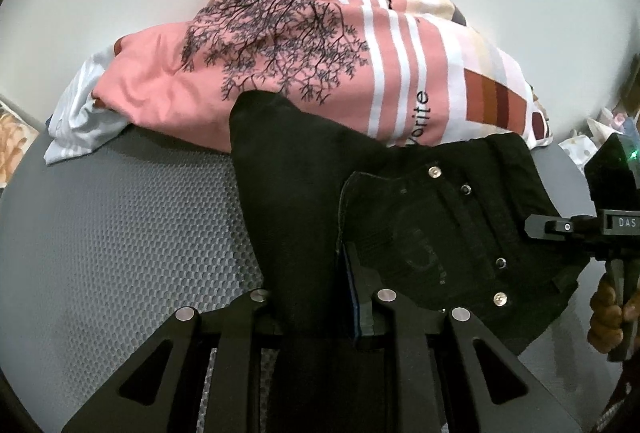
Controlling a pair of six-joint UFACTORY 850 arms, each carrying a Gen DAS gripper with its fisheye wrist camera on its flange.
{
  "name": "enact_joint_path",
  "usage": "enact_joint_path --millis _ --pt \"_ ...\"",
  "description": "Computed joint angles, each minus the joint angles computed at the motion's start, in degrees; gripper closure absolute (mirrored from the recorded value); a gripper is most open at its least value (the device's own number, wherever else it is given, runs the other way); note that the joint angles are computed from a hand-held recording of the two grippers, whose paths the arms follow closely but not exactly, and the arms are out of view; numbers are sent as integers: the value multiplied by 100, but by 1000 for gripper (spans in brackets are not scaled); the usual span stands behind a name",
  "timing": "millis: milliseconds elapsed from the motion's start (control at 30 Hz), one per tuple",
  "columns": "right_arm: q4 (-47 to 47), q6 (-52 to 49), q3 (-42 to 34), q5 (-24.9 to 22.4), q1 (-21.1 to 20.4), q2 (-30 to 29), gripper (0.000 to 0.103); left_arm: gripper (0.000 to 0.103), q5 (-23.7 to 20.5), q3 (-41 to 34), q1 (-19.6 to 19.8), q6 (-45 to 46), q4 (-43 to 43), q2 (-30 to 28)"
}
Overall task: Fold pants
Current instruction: 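Press the folded black jeans flat with both grippers resting on the fold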
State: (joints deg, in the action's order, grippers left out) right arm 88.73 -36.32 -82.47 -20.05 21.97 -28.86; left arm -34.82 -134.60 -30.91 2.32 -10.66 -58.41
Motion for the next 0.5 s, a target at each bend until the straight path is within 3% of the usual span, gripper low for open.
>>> enact_joint_path --millis 333,500 --pt "-876 703 56 396 73 -40 75 75 505 698 -26 -170 157 249" --pt "-1794 1478 -29 777 227 -81 75 68 778 982 -70 -455 439 366"
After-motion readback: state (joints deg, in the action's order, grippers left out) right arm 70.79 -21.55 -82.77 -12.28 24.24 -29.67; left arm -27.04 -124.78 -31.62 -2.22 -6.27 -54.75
